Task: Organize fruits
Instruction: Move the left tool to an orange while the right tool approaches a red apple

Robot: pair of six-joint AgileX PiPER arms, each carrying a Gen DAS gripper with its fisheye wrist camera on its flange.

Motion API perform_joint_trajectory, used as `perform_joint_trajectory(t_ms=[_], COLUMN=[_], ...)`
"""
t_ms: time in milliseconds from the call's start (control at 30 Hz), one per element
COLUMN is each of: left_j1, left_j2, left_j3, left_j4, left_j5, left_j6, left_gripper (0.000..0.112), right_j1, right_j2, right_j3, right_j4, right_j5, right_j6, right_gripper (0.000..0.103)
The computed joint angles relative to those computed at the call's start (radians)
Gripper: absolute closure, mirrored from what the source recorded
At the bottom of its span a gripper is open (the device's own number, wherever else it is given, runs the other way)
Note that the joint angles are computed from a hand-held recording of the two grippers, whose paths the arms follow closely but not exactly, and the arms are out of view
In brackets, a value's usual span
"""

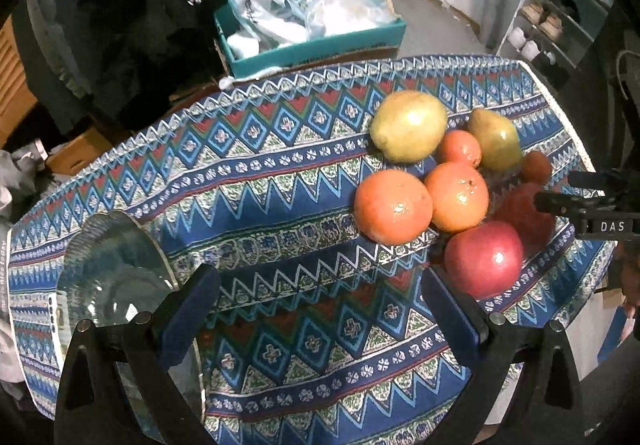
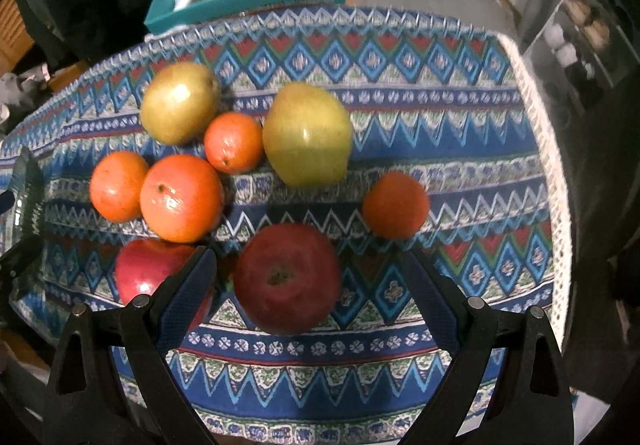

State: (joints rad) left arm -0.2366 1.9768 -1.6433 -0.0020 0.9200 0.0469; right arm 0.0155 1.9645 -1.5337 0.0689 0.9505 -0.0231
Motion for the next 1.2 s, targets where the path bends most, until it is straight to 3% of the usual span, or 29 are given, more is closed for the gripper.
perform_joint_trajectory(t_ms=[400,567,833,1200], left_j1=[-0.001,-0.012,-0.037,-0.063], left_j2=[0.126,0.178,0.242,0.371], left_j3=[-0.118,-0.18,-0.256,-0.41], left_j4=[-0.037,-0.052,-0.058,-0.053], left_j5=[0.049,0.062,0.08,0.143], left_j6=[0.001,0.031,0.062,0.099], left_gripper=[0.01,0.01,0.01,0.01], right_j1=[-0.015,-0.025,-0.009,-0.078], right_j2=[0.093,0.143,0.11,0.1], right_j3=[0.004,-0.018,0.002,-0.043], right_j4=[0.069,0.147,0.079,0.138], right_j5=[-0.006,0.013,-0.068,-0.032], right_j6=[-0.038,-0.094,-0.051,-0.115], right_gripper=[0.011,0.031,0.031,0.031])
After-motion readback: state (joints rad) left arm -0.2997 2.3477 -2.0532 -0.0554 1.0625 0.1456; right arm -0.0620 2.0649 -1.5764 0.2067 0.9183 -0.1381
